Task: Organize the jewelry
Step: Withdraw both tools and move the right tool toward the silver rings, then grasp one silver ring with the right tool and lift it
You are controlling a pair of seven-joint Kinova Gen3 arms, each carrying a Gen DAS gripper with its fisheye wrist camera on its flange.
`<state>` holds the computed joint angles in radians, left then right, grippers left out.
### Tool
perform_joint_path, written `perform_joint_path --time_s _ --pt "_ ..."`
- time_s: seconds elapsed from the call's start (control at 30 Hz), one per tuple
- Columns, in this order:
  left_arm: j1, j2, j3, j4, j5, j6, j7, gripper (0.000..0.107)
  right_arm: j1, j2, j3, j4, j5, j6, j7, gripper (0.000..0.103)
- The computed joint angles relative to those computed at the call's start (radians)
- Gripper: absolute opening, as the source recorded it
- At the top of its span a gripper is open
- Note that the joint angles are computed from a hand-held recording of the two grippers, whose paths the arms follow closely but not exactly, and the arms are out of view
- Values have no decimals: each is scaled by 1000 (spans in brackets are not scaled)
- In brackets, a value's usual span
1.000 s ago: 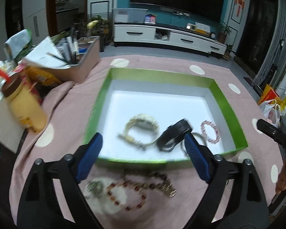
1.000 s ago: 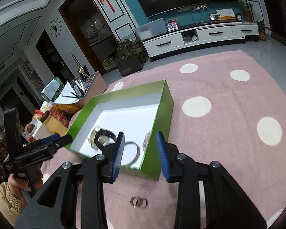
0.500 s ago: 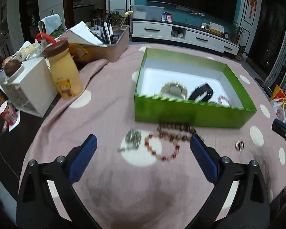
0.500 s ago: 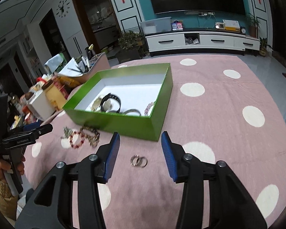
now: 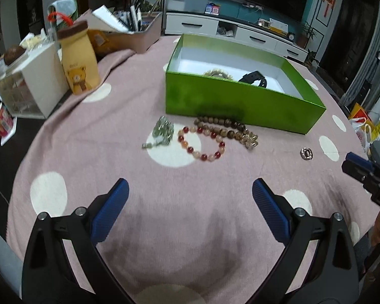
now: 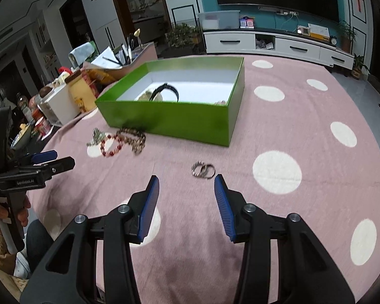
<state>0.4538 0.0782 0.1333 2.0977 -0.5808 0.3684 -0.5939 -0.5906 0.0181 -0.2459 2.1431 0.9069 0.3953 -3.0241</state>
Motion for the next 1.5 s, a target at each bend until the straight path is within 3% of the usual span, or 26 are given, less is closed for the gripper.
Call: perform_joint_path --time_s 0.6,0.9,1.17,1.3,1.5 --pt "-15 24 -23 14 74 -29 -33 99 -49 60 42 -28 -77 -31 97 46" --pt "-11 42 -27 7 128 -50 -108 99 -63 84 83 -28 -66 -33 78 46" --pt "5 64 -38 -9 176 -62 -168 99 -94 111 117 -34 41 -27 3 45" --pt "3 72 -38 -17 211 -66 -210 99 -120 149 124 -61 136 24 -42 37" --pt "1 82 -41 -23 258 -78 -269 99 -137 206 124 -105 159 95 -14 32"
